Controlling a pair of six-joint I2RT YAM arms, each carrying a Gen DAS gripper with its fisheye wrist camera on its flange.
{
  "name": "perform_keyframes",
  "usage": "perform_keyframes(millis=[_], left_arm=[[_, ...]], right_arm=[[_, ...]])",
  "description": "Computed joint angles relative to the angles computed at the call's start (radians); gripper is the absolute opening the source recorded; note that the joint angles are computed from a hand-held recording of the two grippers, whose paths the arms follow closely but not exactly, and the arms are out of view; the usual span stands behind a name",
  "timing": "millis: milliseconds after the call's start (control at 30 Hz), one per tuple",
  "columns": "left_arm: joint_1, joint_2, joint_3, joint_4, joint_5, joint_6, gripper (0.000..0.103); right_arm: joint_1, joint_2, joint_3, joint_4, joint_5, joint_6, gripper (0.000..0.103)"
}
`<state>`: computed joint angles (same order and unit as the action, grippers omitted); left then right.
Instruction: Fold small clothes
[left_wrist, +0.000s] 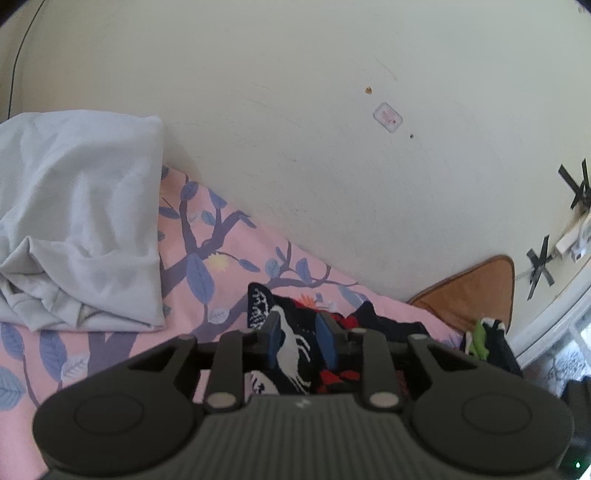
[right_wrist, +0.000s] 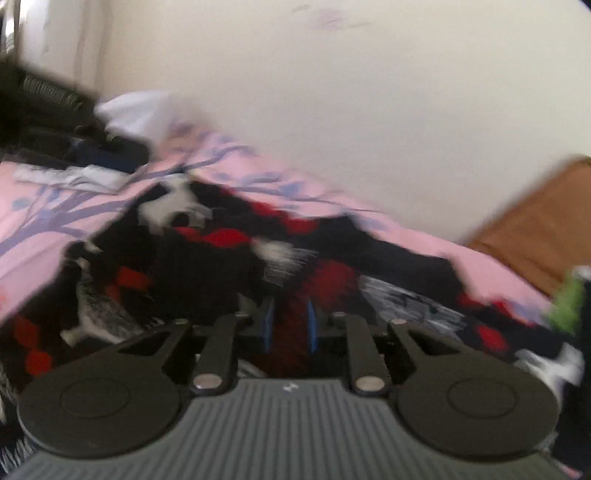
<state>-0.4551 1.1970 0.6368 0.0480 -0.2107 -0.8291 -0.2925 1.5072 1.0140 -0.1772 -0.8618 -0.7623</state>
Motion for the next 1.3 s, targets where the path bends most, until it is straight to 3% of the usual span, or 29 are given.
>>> perform_keyframes(millis=[100,233,433,533,633,700,733,767,800,833,933,1000,1033,1167,1300], left_arm=[[0.008,-0.019,-0.006,-0.008,-0.01,-0.007,0.03],[0.022,-0.028,-0.013,-0.007,0.002,-0.021,0.033],[0.003,0.01,0.007,-0.014,-0.016,-0.005,0.036],[0.005,0.057,0.019,-0.006,-0.002,-0.005,0.036],[0.005,0.138,0.048,-0.015,0.011,0.002,0.035],[0.007,0.178,0.065,-0.028,0.015,0.003,0.035],[0.006,0.186,0.068,-0.031,0.01,0.005,0.036],[0.003,0.183,0.067,-0.032,0.005,0.008,0.036],[-0.001,0.178,0.067,-0.035,-0.001,0.013,0.036],[-0.006,0.172,0.067,-0.039,-0.011,0.017,0.036],[-0.027,0.16,0.076,-0.062,-0.042,0.024,0.038],[-0.054,0.149,0.086,-0.076,-0.074,0.037,0.04],[-0.07,0.148,0.098,-0.088,-0.095,0.047,0.043],[-0.164,0.192,0.168,-0.143,-0.207,0.092,0.049],[-0.276,0.149,0.153,-0.185,-0.269,0.087,0.049]], right_arm=[[0.047,0.005,0.088,-0.164,-0.152,0.005,0.011],[0.037,0.006,0.151,-0.177,-0.251,0.142,0.015],[-0.103,0.07,0.209,-0.363,-0.293,-0.041,0.018],[-0.174,0.105,0.183,-0.294,-0.228,-0.054,0.024],[-0.247,0.186,0.165,-0.075,-0.114,0.019,0.03],[-0.327,0.27,0.257,-0.138,-0.179,0.033,0.024],[-0.366,0.292,0.293,-0.187,-0.214,0.047,0.03],[-0.396,0.281,0.279,-0.156,-0.191,0.073,0.041],[-0.427,0.255,0.222,-0.053,-0.17,0.103,0.042],[-0.469,0.25,0.195,-0.043,-0.205,0.072,0.042],[-0.609,0.319,0.285,-0.358,-0.357,-0.165,0.041],[-0.697,0.342,0.292,-0.483,-0.408,-0.32,0.041],[-0.715,0.337,0.272,-0.488,-0.418,-0.343,0.041],[-0.829,0.484,0.415,-0.925,-0.455,-0.751,0.041],[-0.853,0.591,0.486,-1.173,-0.436,-0.996,0.042]])
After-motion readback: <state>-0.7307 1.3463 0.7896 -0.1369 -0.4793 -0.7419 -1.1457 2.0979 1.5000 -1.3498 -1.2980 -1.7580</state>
